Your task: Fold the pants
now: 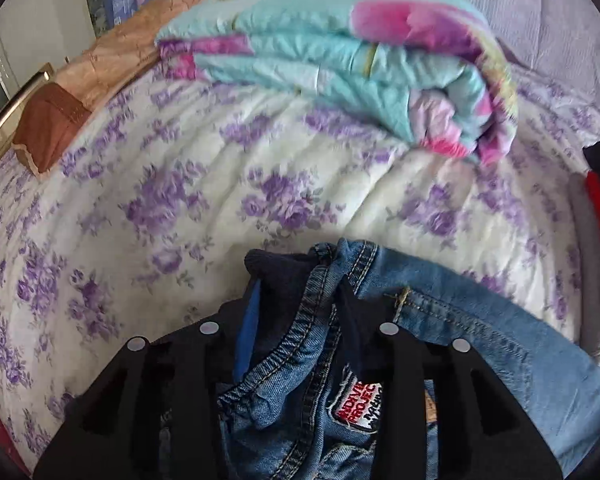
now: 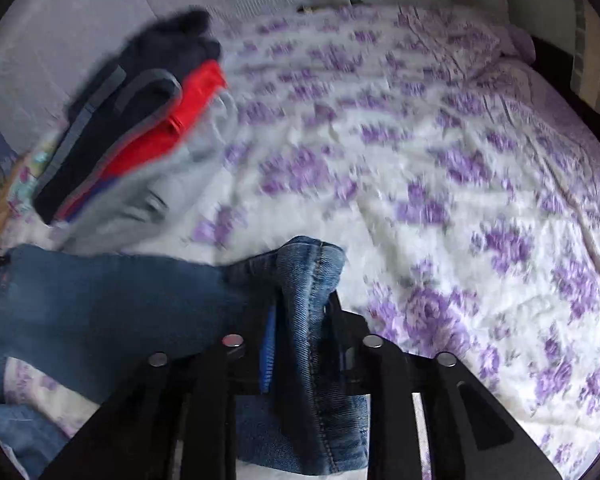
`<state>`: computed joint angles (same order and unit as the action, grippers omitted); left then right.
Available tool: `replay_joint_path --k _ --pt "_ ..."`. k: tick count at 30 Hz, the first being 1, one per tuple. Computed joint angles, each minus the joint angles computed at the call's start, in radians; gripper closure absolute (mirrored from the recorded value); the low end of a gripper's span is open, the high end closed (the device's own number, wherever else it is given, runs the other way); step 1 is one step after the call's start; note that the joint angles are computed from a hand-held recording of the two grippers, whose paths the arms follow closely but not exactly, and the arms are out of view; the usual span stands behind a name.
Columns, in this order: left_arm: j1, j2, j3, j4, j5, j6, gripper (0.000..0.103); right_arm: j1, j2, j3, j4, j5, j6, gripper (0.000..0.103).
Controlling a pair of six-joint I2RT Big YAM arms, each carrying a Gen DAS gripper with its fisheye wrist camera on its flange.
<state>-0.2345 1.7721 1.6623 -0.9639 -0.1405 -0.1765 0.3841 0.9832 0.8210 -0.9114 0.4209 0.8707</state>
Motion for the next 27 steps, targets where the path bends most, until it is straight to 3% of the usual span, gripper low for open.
replay_joint_path --k 1,2,3,6,8,10,12,14,17,19,20,21,22,24,27 --pt "0.002 -0.008 -0.003 0.004 0.005 0.003 0.06 0.003 -0.025 -0.027 0.023 -0.002 0.026 0.068" --pt "0.009 -0.011 0.008 -0.016 0.033 0.009 0.049 0.017 -0.073 -0.053 0.039 0.015 0.041 0.056" --pt "0.021 -0.013 0.027 -0.049 0.077 0.011 0.043 0.05 -0.123 -0.064 0.017 0.057 0.078 0.042" --pt "0.079 -0.084 0.034 -0.074 0.197 -0.004 0.036 0.199 -0.262 -0.066 -0.066 0.176 0.149 0.024" --pt "0.119 -0.165 -0.006 -0.048 0.269 -0.012 0.026 0.326 -0.316 -0.05 -0.111 0.185 0.197 0.018" --pt "0.152 -0.257 -0.067 -0.027 0.307 0.009 0.018 0.46 -0.344 -0.058 -0.074 0.141 0.233 0.016" --pt "0.177 -0.337 -0.128 -0.05 0.328 0.057 0.016 0.58 -0.306 -0.061 -0.014 0.123 0.243 0.015" --pt "0.202 -0.388 -0.181 -0.095 0.356 0.105 0.016 0.639 -0.213 -0.033 0.007 0.127 0.2 0.015" --pt "0.237 -0.455 -0.279 -0.152 0.367 0.167 0.016 0.647 -0.081 0.008 0.04 0.113 0.102 0.015" --pt "0.259 -0.492 -0.334 -0.19 0.364 0.192 0.016 0.618 -0.02 0.022 0.074 0.06 0.063 0.016" --pt "0.276 -0.512 -0.371 -0.199 0.367 0.201 0.016 0.604 0.001 0.025 0.075 0.027 0.05 0.038" --pt "0.293 -0.52 -0.401 -0.203 0.378 0.2 0.016 0.583 0.032 0.036 0.066 -0.028 0.035 0.086" --pt "0.31 -0.528 -0.424 -0.211 0.391 0.197 0.016 0.572 0.037 0.036 0.06 -0.059 0.026 0.09" --pt "0.336 -0.517 -0.466 -0.218 0.429 0.18 0.016 0.589 -0.011 0.036 0.074 -0.021 0.004 0.094" --pt "0.345 -0.484 -0.495 -0.188 0.508 0.13 0.016 0.694 -0.096 0.119 -0.05 0.236 -0.011 0.094"
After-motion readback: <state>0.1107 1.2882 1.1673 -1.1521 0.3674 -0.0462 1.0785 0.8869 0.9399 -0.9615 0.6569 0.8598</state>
